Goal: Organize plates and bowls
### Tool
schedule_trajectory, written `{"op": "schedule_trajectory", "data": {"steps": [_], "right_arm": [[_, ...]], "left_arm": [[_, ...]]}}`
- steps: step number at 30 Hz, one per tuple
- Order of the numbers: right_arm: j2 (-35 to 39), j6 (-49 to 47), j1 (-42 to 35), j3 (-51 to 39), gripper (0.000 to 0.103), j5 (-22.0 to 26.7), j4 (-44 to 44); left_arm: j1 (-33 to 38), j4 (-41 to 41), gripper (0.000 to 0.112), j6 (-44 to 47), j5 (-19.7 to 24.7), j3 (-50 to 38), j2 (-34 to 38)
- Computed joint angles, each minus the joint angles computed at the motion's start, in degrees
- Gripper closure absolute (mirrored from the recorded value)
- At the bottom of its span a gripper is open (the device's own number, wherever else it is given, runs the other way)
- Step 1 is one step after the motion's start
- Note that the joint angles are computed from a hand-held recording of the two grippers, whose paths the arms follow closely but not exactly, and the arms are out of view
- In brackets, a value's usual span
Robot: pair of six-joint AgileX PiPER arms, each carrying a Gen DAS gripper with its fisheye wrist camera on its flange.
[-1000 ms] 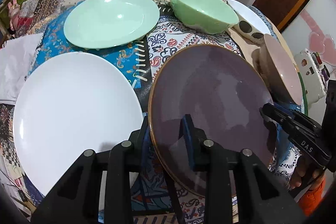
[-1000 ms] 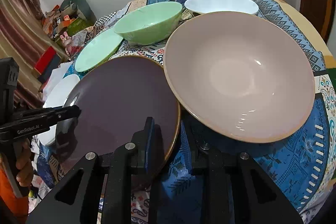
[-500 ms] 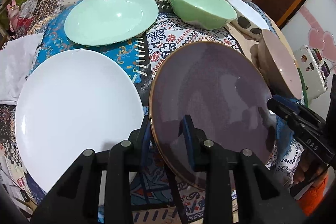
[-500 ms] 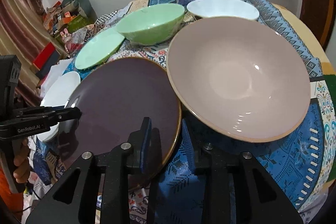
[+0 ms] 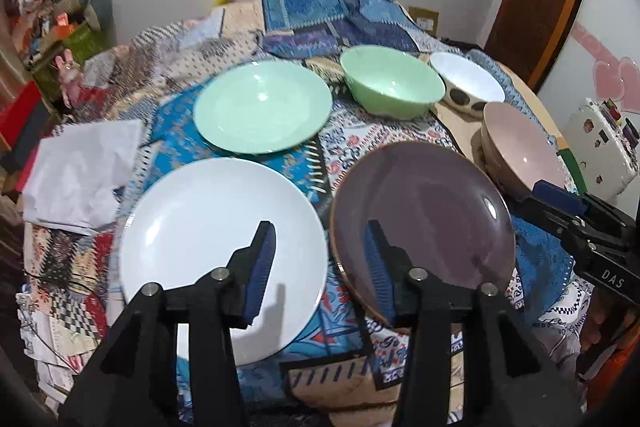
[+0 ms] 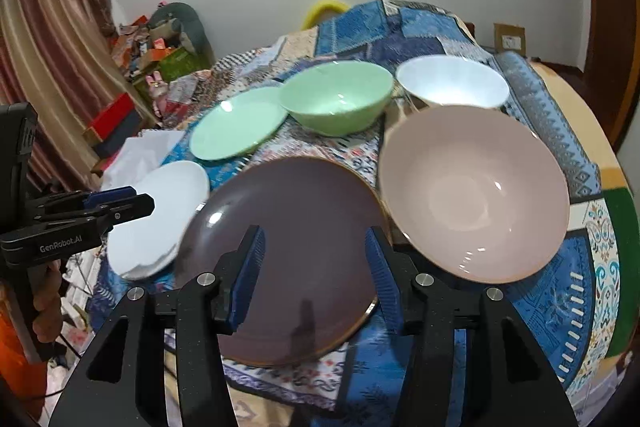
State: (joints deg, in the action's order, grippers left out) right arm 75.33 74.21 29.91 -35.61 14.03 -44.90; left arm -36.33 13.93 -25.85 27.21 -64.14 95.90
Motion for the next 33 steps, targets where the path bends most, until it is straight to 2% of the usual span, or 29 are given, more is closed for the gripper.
{"op": "schedule_trajectory", "data": {"steps": [4, 8, 13, 17, 25, 33], "right_arm": [[0.0, 2.1, 2.5, -1.9, 0.052, 1.6, -2.3], [0.2, 7.5, 5.0, -3.1, 0.045, 2.7, -7.9], [2.7, 11.1, 8.1, -5.9, 0.044, 3.2, -11.8], [5.6, 10.3, 9.5, -8.5, 0.043, 2.6, -11.8], [11.3, 3.8, 10.9, -14.4, 0.042, 1.7, -7.0], [19.5, -13.0, 9.8, -22.4, 0.042, 1.8, 6.2]], "left_arm": [[0.1, 6.4, 0.055, -5.2, -0.2, 3.4, -4.6], [1.1, 12.1, 0.052, -10.3, 0.5, 6.4, -8.9], [4.6, 13.2, 0.049, -11.1, 0.9, 9.8, -13.2], [7.8, 13.8, 0.047, -11.2, 1.1, 12.3, -15.4], [17.1, 7.2, 0.046, -2.6, -1.1, 16.2, -16.5], [26.7, -5.8, 0.046, 11.4, -4.0, 16.8, -10.1]]}}
